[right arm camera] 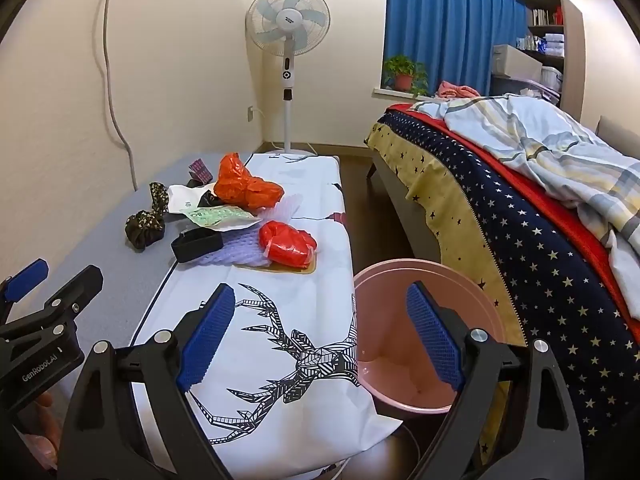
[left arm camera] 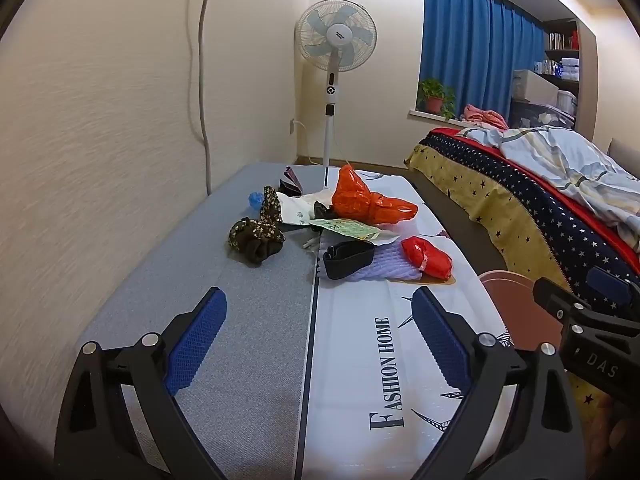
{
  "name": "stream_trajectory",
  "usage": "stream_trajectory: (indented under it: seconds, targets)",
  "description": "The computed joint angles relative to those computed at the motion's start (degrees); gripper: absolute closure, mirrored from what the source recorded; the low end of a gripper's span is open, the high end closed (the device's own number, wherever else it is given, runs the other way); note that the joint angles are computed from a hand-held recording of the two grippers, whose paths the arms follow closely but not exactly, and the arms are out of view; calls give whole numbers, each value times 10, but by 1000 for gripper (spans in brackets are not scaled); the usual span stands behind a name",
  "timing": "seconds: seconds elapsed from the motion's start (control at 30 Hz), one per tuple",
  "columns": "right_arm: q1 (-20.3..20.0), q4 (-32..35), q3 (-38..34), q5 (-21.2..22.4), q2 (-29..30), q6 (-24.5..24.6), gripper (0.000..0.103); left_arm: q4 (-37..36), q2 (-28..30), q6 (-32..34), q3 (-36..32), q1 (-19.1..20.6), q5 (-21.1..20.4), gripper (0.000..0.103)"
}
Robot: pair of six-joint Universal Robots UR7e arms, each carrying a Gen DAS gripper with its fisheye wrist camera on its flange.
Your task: Collect trash
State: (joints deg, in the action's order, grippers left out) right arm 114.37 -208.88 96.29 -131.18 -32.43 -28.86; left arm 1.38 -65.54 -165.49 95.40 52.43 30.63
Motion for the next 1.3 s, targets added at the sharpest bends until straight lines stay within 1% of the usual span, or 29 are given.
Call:
stream_trajectory:
  seconds: [0.9,0.97,1.3]
  targets:
    - [3,-4,9,-3,-3,4,17,1,1,-2,1,-2,-3,12]
    - [5,2,-3,-5,4,5,17,1,1,-1,0,-1,-3,12]
    - [7,3,-8,-3,8,9,17,2,-1,0,0,-1,-1,13]
